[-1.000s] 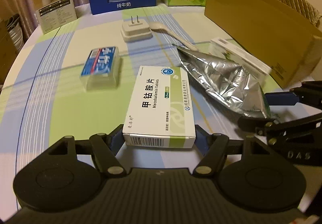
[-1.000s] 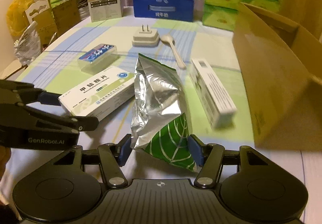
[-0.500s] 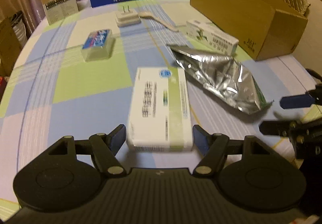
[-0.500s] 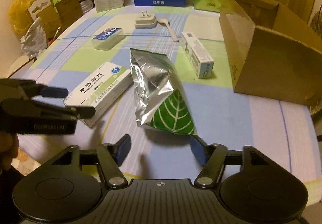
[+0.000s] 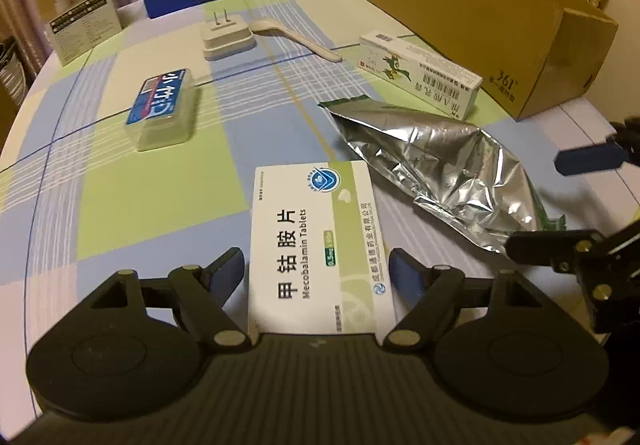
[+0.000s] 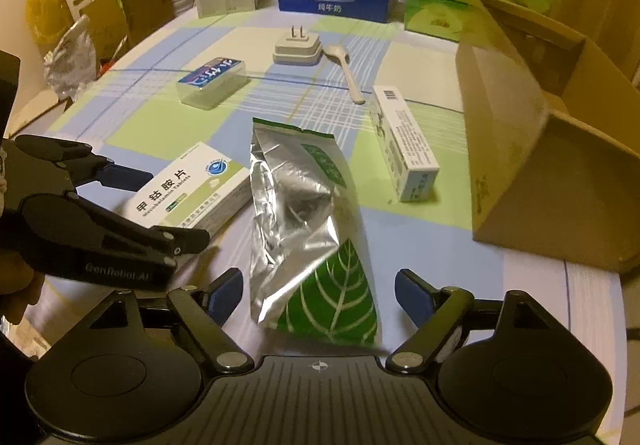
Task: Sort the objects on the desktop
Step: 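Grasp the white Mecobalamin box with the left tool while the right tool grasps the silver foil bag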
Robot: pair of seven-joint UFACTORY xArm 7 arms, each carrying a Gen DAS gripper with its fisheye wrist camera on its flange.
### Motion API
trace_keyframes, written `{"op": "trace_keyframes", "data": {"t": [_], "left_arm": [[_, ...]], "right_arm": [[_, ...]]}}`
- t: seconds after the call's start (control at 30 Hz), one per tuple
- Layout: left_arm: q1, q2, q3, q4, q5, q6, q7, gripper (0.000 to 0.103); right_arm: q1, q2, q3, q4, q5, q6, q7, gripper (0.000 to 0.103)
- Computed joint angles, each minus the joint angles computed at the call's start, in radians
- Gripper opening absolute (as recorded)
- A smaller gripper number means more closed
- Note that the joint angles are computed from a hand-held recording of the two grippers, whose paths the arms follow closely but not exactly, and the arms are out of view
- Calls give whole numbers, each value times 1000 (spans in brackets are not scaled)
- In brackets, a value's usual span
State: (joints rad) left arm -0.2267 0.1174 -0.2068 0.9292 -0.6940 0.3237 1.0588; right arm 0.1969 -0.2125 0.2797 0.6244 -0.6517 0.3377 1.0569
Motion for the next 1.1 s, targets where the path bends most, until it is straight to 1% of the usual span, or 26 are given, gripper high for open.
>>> {"op": "trace_keyframes", "data": {"t": [0.07, 0.1, 0.17, 0.3, 0.4, 0.6, 0.67, 0.73, 0.87, 1.0, 1.1], "left_arm": [[2, 16, 3, 17, 12, 14, -10, 69], [4, 19, 5, 21, 16, 14, -26, 68], [5, 22, 7, 21, 29, 3, -57, 68], [19, 22, 2, 26, 13, 11, -61, 67], [20, 28, 6, 29, 34, -3, -88, 67], [38, 40, -2, 47, 31, 13, -86, 67], [39, 44, -3, 49, 33, 11, -86, 67], [39, 44, -4, 48, 42, 9, -88, 67], [35, 50, -4, 47, 66, 2, -103, 68], [39, 52, -10, 48, 70, -2, -106, 68], [39, 58, -11, 53, 78, -4, -114, 68]], "right_arm": [[6, 37, -13, 25, 16, -2, -39, 83], [10, 56, -22, 36, 23, -8, -55, 84], [22, 95, -40, 61, 50, -14, -91, 84], [53, 174, -75, 125, 94, 24, -168, 84], [70, 202, -108, 140, 203, 16, -266, 84], [80, 225, -137, 160, 282, 18, -368, 84], [83, 234, -141, 171, 274, 24, -373, 83], [86, 242, -144, 177, 257, 16, -368, 75], [95, 239, -150, 174, 206, 9, -317, 70], [91, 218, -152, 153, 150, -3, -262, 55], [85, 203, -146, 142, 139, -2, -242, 51]]}}
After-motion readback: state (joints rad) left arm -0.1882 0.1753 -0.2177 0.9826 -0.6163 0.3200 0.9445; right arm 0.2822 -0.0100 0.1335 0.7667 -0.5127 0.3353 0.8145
